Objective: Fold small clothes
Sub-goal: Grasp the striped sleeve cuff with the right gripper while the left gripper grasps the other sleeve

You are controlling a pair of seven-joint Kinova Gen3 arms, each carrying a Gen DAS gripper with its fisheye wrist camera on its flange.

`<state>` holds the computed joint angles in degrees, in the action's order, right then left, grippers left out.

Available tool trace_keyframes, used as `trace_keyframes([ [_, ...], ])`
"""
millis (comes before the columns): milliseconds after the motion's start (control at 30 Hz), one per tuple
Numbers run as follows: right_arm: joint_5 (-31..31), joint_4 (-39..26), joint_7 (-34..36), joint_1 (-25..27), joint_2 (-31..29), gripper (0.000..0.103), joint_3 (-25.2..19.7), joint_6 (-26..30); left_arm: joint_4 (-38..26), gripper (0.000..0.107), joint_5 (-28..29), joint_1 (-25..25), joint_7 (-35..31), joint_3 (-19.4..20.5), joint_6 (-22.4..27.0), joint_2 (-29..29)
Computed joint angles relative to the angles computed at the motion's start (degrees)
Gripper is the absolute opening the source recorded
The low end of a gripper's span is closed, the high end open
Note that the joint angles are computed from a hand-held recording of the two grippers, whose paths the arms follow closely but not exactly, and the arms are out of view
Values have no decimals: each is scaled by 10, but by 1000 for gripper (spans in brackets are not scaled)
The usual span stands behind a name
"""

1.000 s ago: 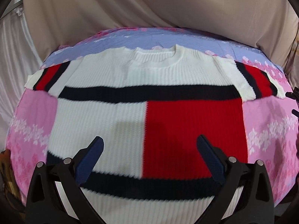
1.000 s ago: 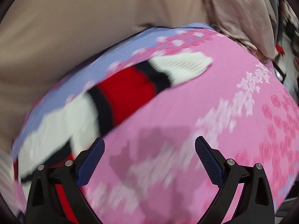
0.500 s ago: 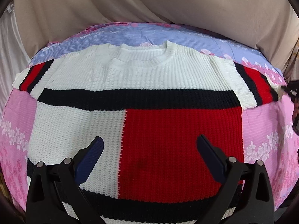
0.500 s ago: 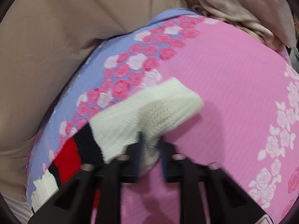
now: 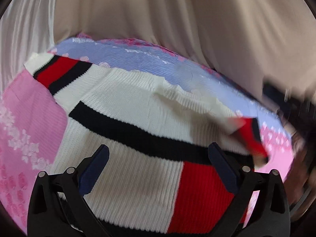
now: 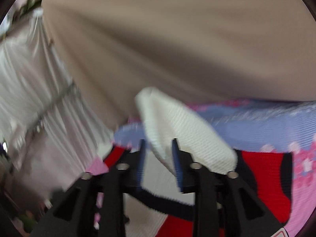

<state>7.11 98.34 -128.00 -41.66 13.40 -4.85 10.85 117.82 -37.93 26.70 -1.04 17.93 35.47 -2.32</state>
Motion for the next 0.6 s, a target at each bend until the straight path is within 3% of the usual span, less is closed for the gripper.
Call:
trace_keyframes([
  [133,-3,89,-93,-100,-17,36,100,-21,0,98,93,-106,-89,-2,-93,47],
  [233,-15,166,-163,-165,-53,42,180,-2,-13,98,163,-186,-149,34,-147,108],
  [333,-25,237,-233,-222,-76,42,252,-19,-21,91,233,-202,-182,35,-196,149],
  [400,-12,270,-280,-220,-73,43,257,-54,-36,76,256,-159,-200,-9,-196,161],
  [467,26,282,-326,-178,-68,45,228,-77,-44,19,283,-134,-241,-34,-203,166],
  [500,40,287,-350,-156,-64,46,211,-94,-44,7,303,-138,-265,-32,-214,169],
  [600,57,302,-384,-116,-57,46,186,-140,-32,7,317,-98,-289,-85,-238,131],
])
